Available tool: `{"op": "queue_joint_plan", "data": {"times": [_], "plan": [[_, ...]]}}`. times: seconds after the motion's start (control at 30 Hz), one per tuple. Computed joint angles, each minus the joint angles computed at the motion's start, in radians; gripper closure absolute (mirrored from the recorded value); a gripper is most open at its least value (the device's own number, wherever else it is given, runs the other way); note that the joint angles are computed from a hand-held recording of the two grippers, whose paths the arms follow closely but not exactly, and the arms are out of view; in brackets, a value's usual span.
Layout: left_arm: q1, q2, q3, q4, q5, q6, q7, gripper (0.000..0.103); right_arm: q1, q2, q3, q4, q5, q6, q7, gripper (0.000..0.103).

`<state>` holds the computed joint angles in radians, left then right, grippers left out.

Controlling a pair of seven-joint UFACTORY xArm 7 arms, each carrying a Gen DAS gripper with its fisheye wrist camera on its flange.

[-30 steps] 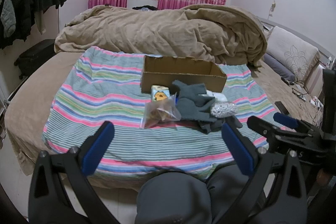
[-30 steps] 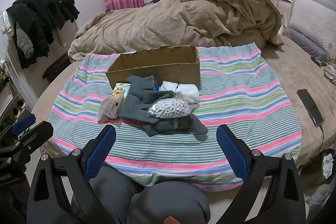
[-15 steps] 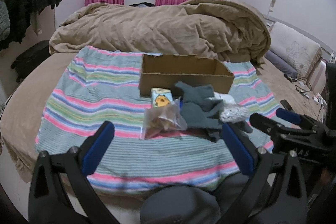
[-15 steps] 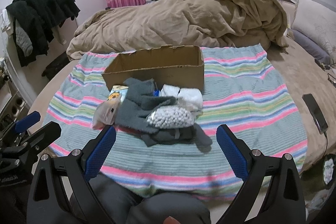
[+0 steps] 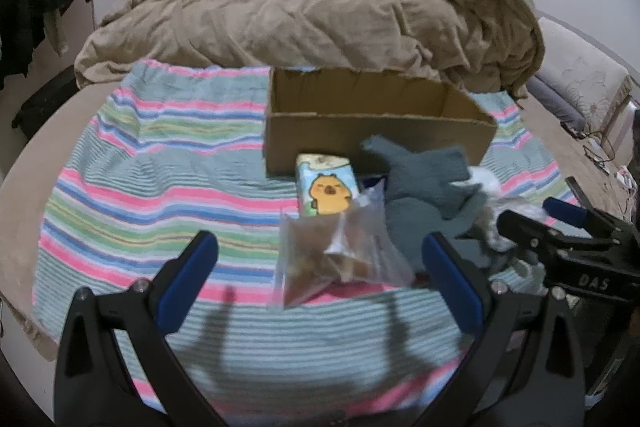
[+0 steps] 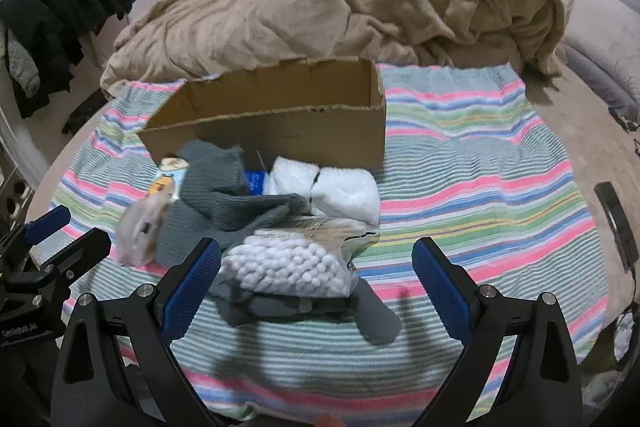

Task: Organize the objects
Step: 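Grasp the clear snack bag with left gripper while right grasps the cotton swab bag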

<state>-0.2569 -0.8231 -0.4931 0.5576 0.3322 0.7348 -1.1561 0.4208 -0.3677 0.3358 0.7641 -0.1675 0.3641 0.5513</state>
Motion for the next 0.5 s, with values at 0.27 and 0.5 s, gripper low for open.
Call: {"op": "queue_joint_plan", "data": {"times": [0.27, 0.5], "plan": [[0.028, 0.103, 0.038, -0.038, 0.020, -0.145, -0.001, 0.004, 0.068, 0.052, -0.071, 0.014, 0.124, -0.007, -0.115, 0.005], [-0.004, 0.076, 0.067, -0.081, -0.034, -0.199, 0.017, 0.035, 0.178, 0.072, -0.159, 0.012, 0.371, -0.017, -0.356, 0.041]]}}
